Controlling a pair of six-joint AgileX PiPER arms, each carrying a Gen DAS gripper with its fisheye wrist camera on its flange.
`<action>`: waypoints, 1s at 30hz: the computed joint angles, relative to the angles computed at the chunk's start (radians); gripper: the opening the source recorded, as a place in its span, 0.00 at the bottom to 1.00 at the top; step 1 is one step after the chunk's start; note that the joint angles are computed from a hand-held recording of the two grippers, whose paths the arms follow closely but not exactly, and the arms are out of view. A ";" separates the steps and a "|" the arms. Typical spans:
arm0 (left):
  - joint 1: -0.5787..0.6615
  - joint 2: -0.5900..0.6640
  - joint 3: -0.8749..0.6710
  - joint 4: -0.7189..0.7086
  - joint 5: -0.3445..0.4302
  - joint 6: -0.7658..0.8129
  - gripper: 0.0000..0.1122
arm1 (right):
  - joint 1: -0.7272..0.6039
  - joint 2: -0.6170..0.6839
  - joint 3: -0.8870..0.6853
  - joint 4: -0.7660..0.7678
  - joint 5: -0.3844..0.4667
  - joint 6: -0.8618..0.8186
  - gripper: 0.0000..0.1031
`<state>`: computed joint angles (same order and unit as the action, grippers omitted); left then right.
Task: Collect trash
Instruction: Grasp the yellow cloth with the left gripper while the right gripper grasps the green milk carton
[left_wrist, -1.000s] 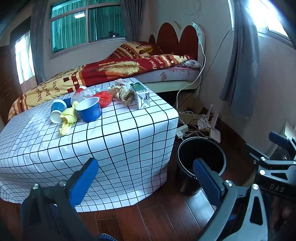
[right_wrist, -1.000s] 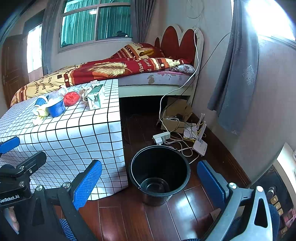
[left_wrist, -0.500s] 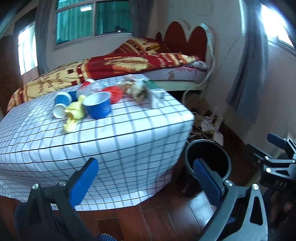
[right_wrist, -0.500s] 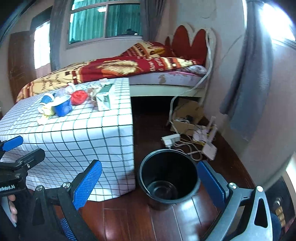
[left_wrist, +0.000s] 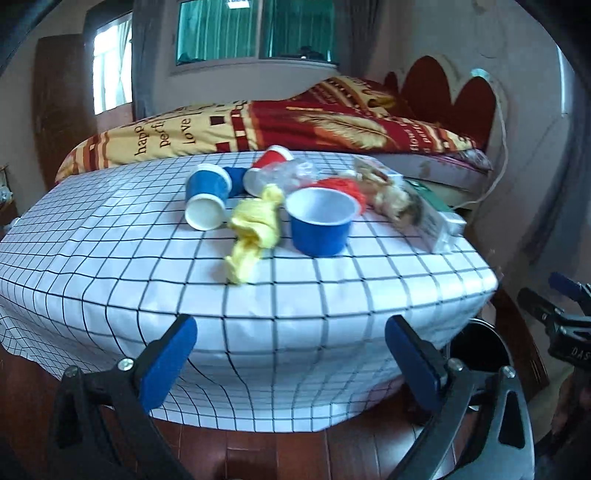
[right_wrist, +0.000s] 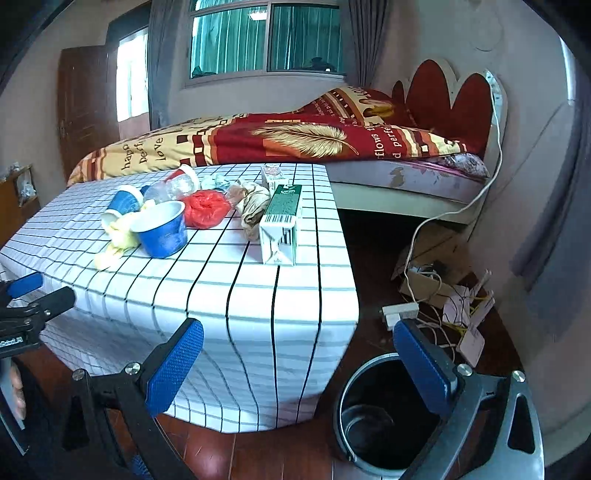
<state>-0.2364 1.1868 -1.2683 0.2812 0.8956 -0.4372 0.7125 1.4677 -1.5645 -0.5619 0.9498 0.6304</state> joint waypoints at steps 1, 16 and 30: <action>0.024 0.011 -0.005 -0.019 -0.008 0.026 0.85 | -0.008 0.026 -0.024 0.006 -0.004 -0.011 1.00; 0.260 0.292 -0.161 -0.252 -0.154 0.256 0.66 | -0.164 0.476 -0.570 0.213 0.054 -0.237 0.86; 0.287 0.380 -0.237 -0.361 -0.164 0.362 0.24 | -0.199 0.645 -0.828 0.284 0.142 -0.283 0.40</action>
<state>0.0503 1.5664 -1.5057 -0.0800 0.7315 -0.0755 0.5132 2.1128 -2.3924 -0.2777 1.0921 0.3476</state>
